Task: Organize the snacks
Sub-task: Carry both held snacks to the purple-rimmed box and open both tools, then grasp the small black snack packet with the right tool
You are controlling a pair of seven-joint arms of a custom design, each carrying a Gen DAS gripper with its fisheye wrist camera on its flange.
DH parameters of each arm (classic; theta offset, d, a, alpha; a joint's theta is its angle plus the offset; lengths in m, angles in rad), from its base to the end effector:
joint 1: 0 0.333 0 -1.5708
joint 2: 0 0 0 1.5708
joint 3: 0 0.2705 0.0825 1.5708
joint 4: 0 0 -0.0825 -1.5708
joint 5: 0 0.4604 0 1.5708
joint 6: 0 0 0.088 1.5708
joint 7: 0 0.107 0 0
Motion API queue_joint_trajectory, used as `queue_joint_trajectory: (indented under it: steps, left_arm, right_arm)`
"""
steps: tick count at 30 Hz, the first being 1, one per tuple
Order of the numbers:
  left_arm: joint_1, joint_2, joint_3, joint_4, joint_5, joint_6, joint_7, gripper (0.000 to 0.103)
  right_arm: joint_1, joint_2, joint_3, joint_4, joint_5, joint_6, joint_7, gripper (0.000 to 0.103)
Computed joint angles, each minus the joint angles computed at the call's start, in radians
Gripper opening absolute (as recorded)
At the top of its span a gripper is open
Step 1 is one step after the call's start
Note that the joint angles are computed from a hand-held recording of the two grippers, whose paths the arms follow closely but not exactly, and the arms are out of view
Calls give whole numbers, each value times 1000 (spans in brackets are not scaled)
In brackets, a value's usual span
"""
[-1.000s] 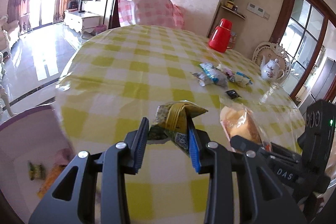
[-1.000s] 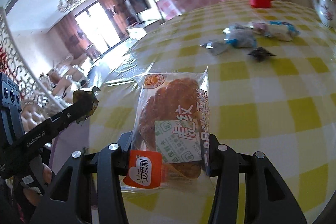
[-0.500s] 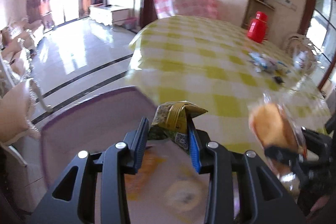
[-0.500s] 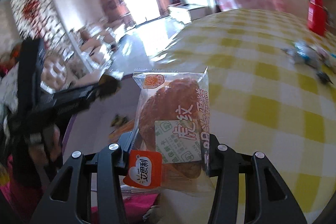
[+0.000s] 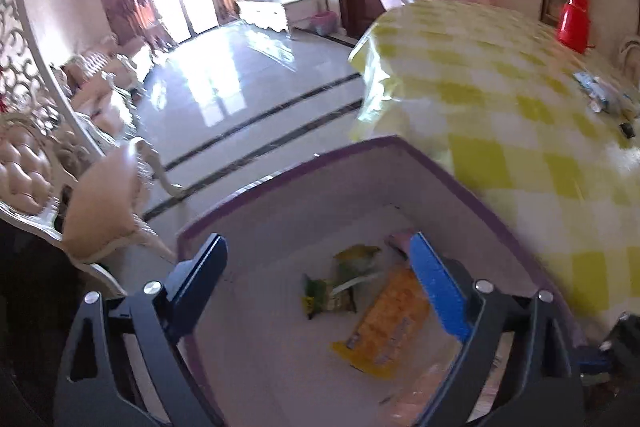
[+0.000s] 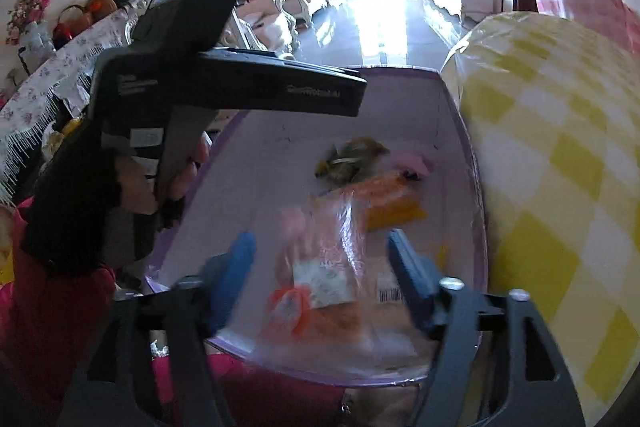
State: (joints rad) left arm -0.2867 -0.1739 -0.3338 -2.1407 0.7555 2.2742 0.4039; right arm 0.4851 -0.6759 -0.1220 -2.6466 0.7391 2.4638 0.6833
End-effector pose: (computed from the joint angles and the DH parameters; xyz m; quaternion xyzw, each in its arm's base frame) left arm 0.5050 -0.3439 0.4381 -0.6976 0.6169 -0.1676 0.3236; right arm 0.4472 0.1740 0.4373 -0.8503 0.3547 -0.0222 0.3881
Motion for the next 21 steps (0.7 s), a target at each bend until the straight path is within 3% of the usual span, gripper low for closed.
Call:
queue_joint_trajectory:
  steps: [9, 12, 15, 18, 21]
  left_arm:
    - [-41, 104, -12, 104, 65, -67, 15, 99]
    - [-72, 158, -9, 160, 113, -112, 10, 101]
    - [-109, 204, -3, 213, 158, -143, -3, 101]
    - [-134, 226, 11, 245, 162, -52, -34, 101]
    - [-148, 276, 21, 312, 107, 123, -38, 101]
  right_arm:
    - [-88, -21, -70, -3, 42, 47, 59, 77]
    - [-134, -60, -86, -34, 54, 129, 69, 86]
    - [-176, -68, -116, -38, 32, 193, 73, 87]
    - [-255, -80, -131, -49, -26, 216, 122, 87]
    - [-350, -22, -140, -11, -97, 208, 224, 87]
